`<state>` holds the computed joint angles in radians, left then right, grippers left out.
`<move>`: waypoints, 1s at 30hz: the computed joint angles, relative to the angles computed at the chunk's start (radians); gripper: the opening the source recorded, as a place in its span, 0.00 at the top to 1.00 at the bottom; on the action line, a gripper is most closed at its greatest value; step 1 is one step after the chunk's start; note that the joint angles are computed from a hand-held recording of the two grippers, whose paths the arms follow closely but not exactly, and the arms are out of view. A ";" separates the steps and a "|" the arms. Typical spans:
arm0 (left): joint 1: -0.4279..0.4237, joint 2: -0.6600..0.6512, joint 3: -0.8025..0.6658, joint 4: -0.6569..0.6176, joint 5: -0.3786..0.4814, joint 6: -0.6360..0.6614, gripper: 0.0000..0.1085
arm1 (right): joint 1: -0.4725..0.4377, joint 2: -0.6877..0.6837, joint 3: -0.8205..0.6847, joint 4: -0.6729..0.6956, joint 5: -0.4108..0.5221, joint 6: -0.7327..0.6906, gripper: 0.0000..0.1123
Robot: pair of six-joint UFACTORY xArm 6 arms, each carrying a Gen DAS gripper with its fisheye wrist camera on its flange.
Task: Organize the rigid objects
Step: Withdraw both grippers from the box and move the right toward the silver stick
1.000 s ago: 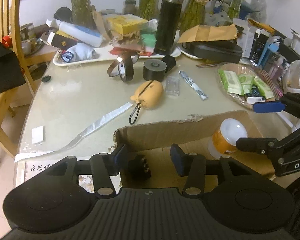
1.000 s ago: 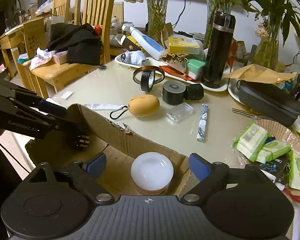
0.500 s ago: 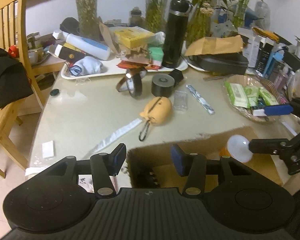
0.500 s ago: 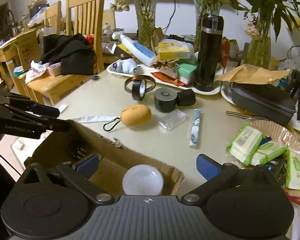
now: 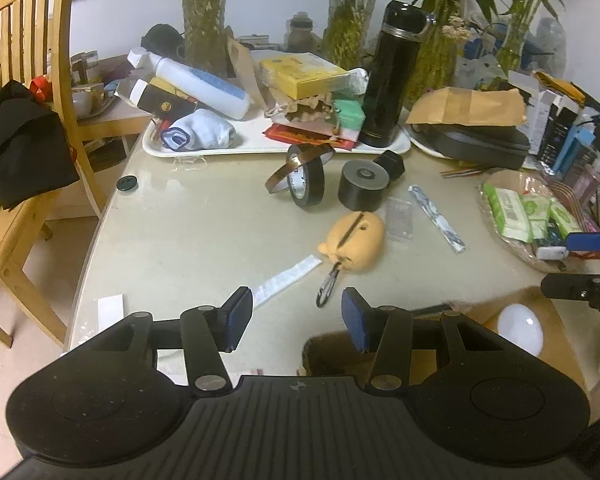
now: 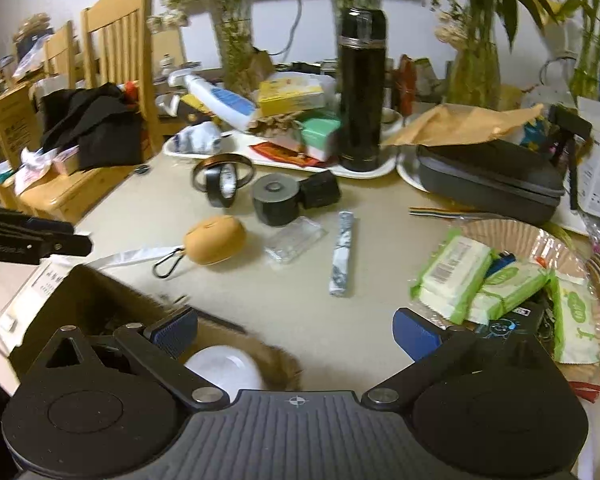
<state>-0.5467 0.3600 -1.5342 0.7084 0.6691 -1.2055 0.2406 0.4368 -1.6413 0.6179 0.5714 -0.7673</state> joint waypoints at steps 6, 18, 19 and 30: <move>0.020 0.051 -0.052 -0.036 0.013 0.045 0.55 | -0.007 0.085 -0.089 -0.131 -0.007 0.154 0.08; 0.024 0.086 -0.070 -0.111 0.059 0.133 0.55 | -0.006 0.136 -0.126 -0.288 0.043 0.281 0.08; 0.024 0.076 -0.053 -0.115 0.049 0.126 0.55 | -0.007 0.132 -0.123 -0.288 0.049 0.280 0.08; 0.006 0.045 -0.017 -0.134 0.062 0.123 0.55 | -0.004 0.069 -0.046 -0.308 0.057 0.260 0.08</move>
